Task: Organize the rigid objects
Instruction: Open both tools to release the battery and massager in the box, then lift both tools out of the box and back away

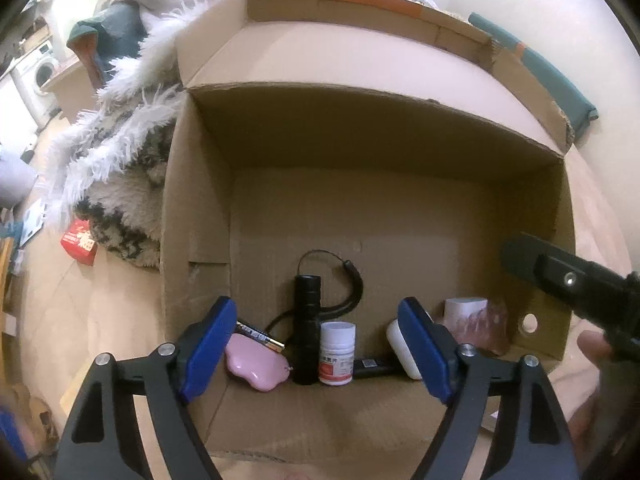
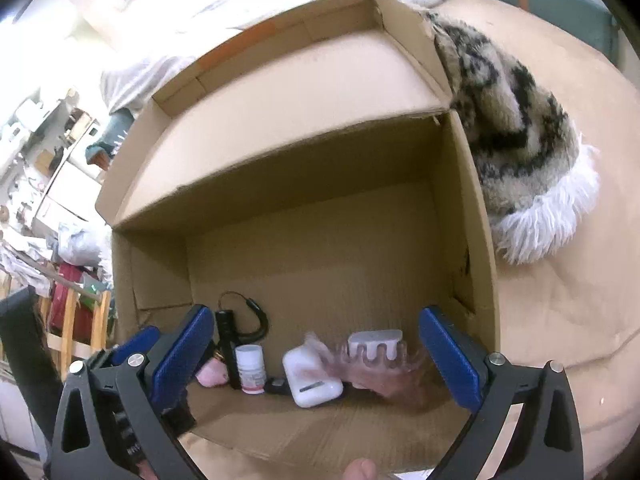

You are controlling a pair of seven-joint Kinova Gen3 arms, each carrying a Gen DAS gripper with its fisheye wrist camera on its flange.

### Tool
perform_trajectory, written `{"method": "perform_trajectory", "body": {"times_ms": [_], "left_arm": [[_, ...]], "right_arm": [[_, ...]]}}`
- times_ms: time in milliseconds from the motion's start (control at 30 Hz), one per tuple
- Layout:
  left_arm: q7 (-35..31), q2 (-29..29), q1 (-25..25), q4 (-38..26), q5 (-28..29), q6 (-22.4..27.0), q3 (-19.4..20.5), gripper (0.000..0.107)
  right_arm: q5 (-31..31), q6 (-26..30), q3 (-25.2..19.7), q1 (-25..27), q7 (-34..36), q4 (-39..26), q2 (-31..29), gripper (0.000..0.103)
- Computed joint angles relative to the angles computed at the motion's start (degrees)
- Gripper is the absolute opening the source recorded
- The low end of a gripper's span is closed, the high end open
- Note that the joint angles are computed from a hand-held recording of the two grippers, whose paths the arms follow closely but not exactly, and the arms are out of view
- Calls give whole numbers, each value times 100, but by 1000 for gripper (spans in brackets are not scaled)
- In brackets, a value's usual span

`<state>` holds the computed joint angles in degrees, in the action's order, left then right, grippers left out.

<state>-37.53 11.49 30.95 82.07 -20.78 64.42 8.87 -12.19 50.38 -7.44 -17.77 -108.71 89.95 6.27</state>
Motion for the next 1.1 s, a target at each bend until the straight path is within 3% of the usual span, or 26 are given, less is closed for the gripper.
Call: {"method": "perform_trajectory", "body": {"times_ms": [333, 700, 867, 1100], "left_arm": [[32, -50, 109, -29, -217, 145, 57, 86], [-218, -282, 99, 133, -296, 79, 129, 88], [-69, -530, 243, 187, -671, 294, 260, 100], [167, -889, 22, 257, -317, 544, 428, 100]], "right_arm": [[171, 54, -13, -68, 16, -54, -22, 103], [-43, -38, 40, 75, 44, 72, -179, 103], [-470, -49, 75, 223, 283, 200, -346, 103], [-611, 45, 107, 261, 440, 363, -669, 103]]}}
